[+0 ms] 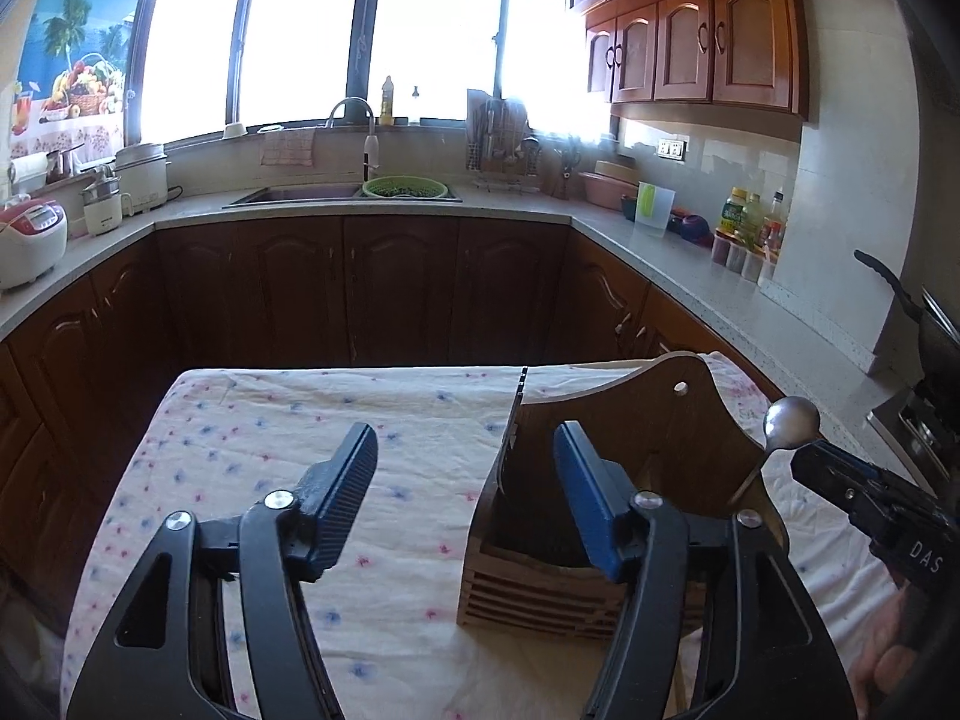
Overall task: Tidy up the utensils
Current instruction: 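Move both open tools back down to the remaining chopsticks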
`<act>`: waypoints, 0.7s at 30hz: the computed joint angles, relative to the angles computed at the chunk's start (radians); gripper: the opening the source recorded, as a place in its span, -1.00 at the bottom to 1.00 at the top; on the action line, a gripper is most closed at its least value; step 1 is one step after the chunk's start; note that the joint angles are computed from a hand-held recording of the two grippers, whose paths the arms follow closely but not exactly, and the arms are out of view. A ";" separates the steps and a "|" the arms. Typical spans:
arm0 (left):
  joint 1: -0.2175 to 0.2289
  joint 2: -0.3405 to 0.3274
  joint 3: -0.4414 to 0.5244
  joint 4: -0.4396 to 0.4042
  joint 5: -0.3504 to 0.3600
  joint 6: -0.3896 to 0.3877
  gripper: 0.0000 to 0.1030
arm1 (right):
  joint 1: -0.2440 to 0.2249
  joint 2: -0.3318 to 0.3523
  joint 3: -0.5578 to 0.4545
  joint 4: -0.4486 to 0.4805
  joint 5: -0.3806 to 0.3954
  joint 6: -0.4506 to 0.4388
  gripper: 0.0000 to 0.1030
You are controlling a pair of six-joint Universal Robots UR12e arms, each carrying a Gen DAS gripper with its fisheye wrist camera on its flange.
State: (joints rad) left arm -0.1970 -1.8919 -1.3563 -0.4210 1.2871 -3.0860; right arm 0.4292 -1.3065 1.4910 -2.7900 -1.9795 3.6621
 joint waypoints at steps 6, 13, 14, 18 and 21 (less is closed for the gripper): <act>0.027 0.062 -0.089 0.050 0.000 -0.045 0.73 | 0.009 -0.046 0.068 -0.090 -0.037 0.100 0.59; 0.065 0.153 -0.208 0.017 -0.046 -0.061 0.76 | 0.047 -0.098 0.138 -0.139 -0.095 0.161 0.75; 0.070 0.166 -0.225 0.011 -0.057 -0.062 0.76 | 0.055 -0.102 0.144 -0.137 -0.103 0.167 0.75; 0.087 0.215 -0.287 -0.011 -0.074 -0.069 0.76 | 0.085 -0.124 0.174 -0.109 -0.129 0.194 0.75; 0.101 0.245 -0.327 -0.027 -0.095 -0.081 0.76 | 0.107 -0.140 0.195 -0.073 -0.147 0.226 0.75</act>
State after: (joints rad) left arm -0.0960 -1.6464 -1.6831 -0.4484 1.1917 -3.1671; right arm 0.5366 -1.4463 1.6865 -2.8631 -2.1262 3.8881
